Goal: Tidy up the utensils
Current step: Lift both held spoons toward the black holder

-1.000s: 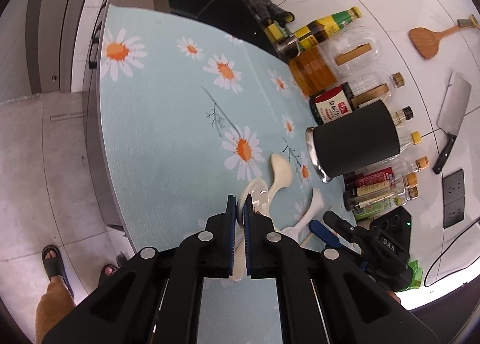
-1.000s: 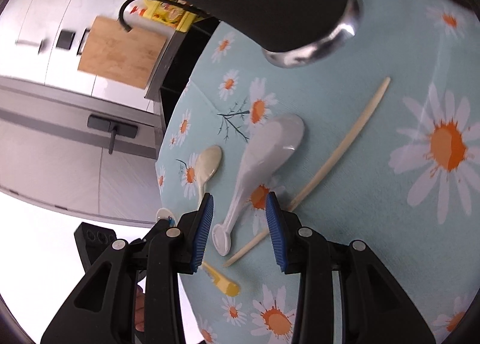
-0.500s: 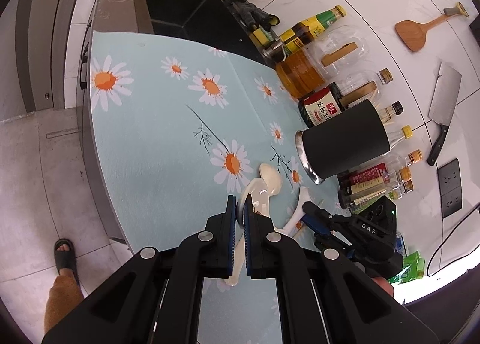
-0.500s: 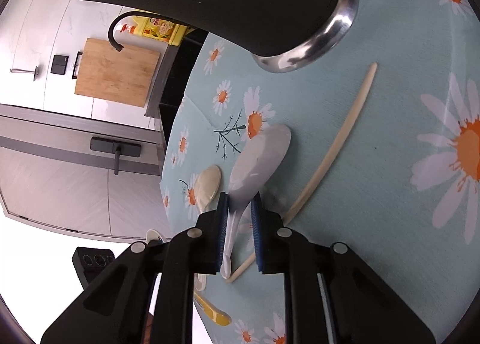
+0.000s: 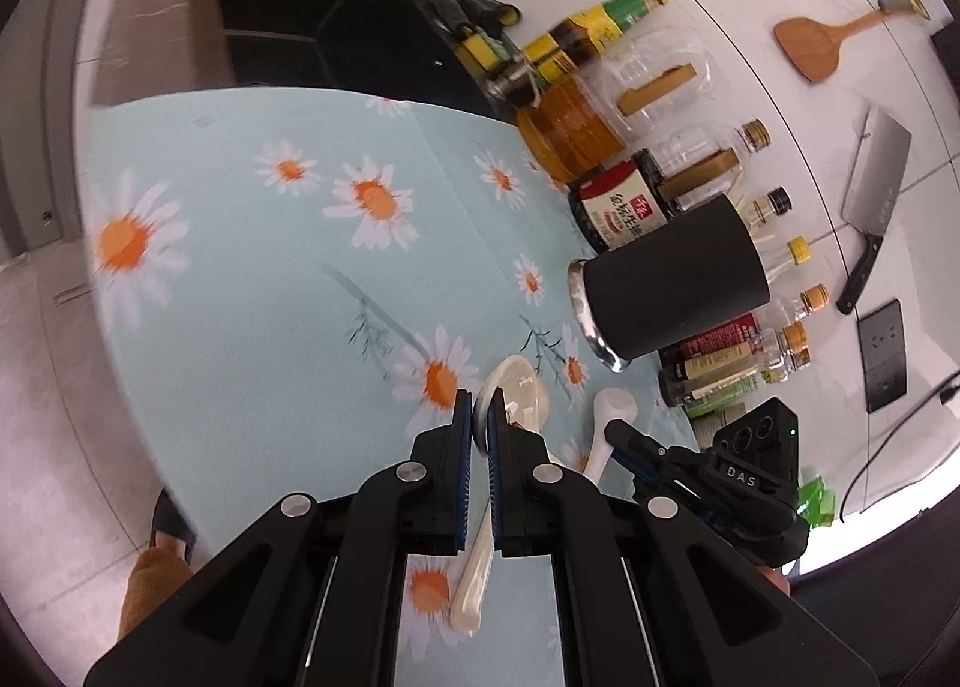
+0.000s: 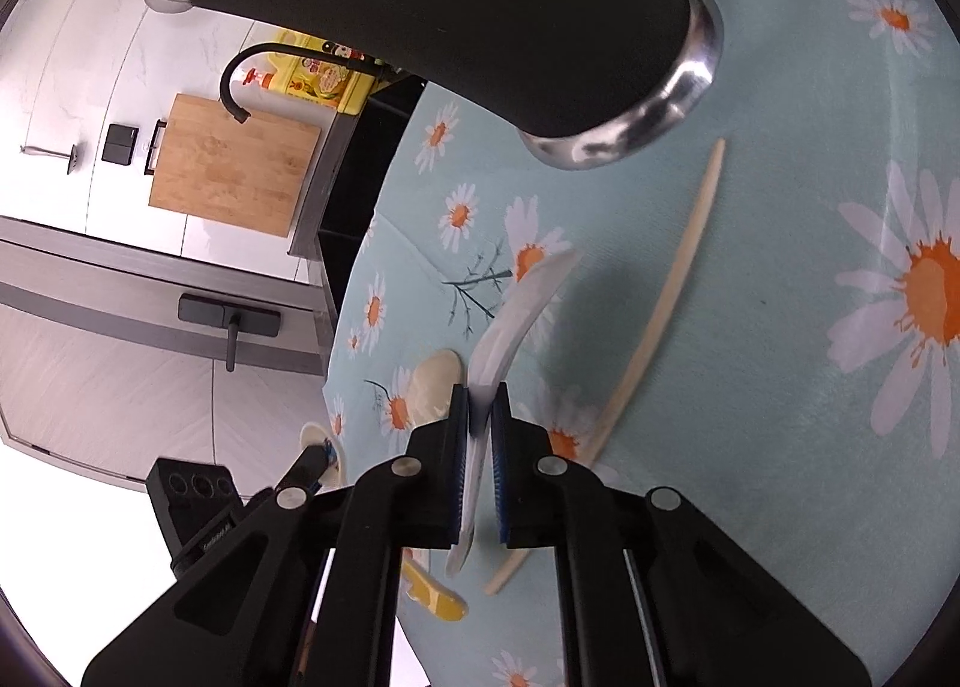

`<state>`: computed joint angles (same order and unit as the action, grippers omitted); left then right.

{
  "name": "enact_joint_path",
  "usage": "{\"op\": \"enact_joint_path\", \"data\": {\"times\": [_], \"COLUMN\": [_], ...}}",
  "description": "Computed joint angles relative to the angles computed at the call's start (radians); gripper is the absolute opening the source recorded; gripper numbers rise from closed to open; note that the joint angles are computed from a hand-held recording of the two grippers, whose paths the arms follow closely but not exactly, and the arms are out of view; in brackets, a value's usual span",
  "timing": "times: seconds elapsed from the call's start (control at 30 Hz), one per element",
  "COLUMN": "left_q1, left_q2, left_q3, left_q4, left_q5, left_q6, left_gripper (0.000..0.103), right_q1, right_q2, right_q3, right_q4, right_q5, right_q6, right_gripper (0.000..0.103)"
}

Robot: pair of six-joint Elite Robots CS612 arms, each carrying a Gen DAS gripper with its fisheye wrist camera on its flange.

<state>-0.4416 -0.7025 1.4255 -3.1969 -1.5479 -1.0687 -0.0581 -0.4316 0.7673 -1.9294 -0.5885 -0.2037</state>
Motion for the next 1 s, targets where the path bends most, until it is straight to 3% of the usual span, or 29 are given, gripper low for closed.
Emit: {"op": "enact_joint_path", "data": {"times": [0.17, 0.33, 0.47, 0.67, 0.83, 1.0], "left_q1": [0.036, 0.061, 0.079, 0.089, 0.098, 0.094], "left_q2": [0.024, 0.049, 0.074, 0.095, 0.111, 0.116], "left_q3": [-0.065, -0.163, -0.232, -0.311, -0.366, -0.411], "left_q4": [0.047, 0.147, 0.186, 0.235, 0.269, 0.293], "left_q5": [-0.117, -0.195, -0.257, -0.291, -0.350, -0.347], "left_q6": [0.118, 0.332, 0.442, 0.649, 0.745, 0.865], "left_gripper": [0.004, 0.004, 0.004, 0.004, 0.004, 0.004], "right_q1": [0.006, 0.015, 0.024, 0.041, 0.056, 0.067], "right_q2": [-0.042, -0.075, -0.093, -0.136, -0.173, -0.202], "right_q3": [0.071, 0.132, 0.169, 0.233, 0.282, 0.317], "right_q4": [-0.181, -0.356, -0.456, -0.608, -0.713, -0.797], "right_q5": [-0.041, -0.104, -0.156, -0.273, -0.371, -0.435], "right_q6": [0.089, 0.161, 0.233, 0.243, 0.212, 0.185], "right_gripper": [0.005, 0.005, 0.005, 0.005, 0.005, 0.005]}}
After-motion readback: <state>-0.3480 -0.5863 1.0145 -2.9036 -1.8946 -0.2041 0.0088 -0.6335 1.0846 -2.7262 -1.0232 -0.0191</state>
